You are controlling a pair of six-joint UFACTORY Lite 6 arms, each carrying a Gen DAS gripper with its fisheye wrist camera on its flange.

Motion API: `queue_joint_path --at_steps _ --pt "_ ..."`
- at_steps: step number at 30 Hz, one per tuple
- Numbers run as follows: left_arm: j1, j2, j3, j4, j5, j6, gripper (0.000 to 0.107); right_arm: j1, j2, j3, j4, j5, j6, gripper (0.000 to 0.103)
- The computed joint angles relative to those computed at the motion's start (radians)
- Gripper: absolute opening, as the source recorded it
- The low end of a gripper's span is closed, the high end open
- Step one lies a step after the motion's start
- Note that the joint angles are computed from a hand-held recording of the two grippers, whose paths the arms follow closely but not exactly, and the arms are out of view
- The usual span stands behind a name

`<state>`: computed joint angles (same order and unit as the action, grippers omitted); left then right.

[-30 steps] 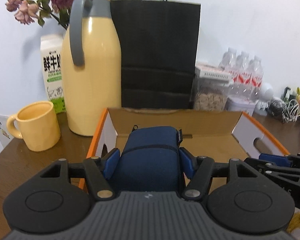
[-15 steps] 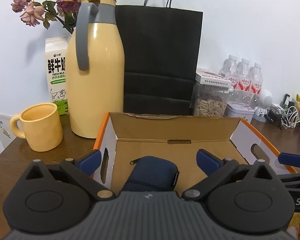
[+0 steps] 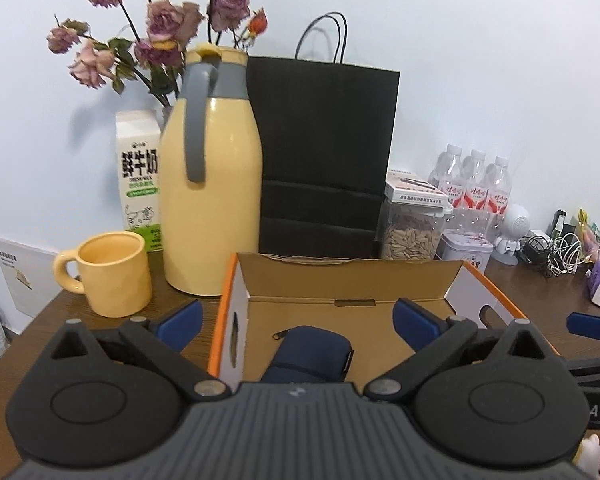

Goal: Organize objects
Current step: 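Withdraw both tools from the cardboard box back over the table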

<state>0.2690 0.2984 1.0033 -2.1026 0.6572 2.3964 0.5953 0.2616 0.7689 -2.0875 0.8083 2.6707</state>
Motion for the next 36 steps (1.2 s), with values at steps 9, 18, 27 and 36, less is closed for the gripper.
queue_joint_path --at_steps 9,18,27,36 --pt "0.155 -0.165 -0.172 0.135 0.080 -0.016 0.103 0.211 -0.164 -0.173 0.196 0.114 -0.079 0.103" --pt "0.364 -0.226 -0.303 0.336 0.168 -0.006 0.103 0.472 -0.222 -0.303 0.394 0.186 -0.049 0.103" --pt "0.540 -0.182 -0.374 0.495 0.208 0.084 0.103 0.662 -0.144 -0.345 0.508 0.175 0.074 0.103" --pt "0.652 -0.135 -0.408 0.595 0.253 0.159 0.103 0.715 -0.019 -0.355 0.481 0.094 0.231 0.100"
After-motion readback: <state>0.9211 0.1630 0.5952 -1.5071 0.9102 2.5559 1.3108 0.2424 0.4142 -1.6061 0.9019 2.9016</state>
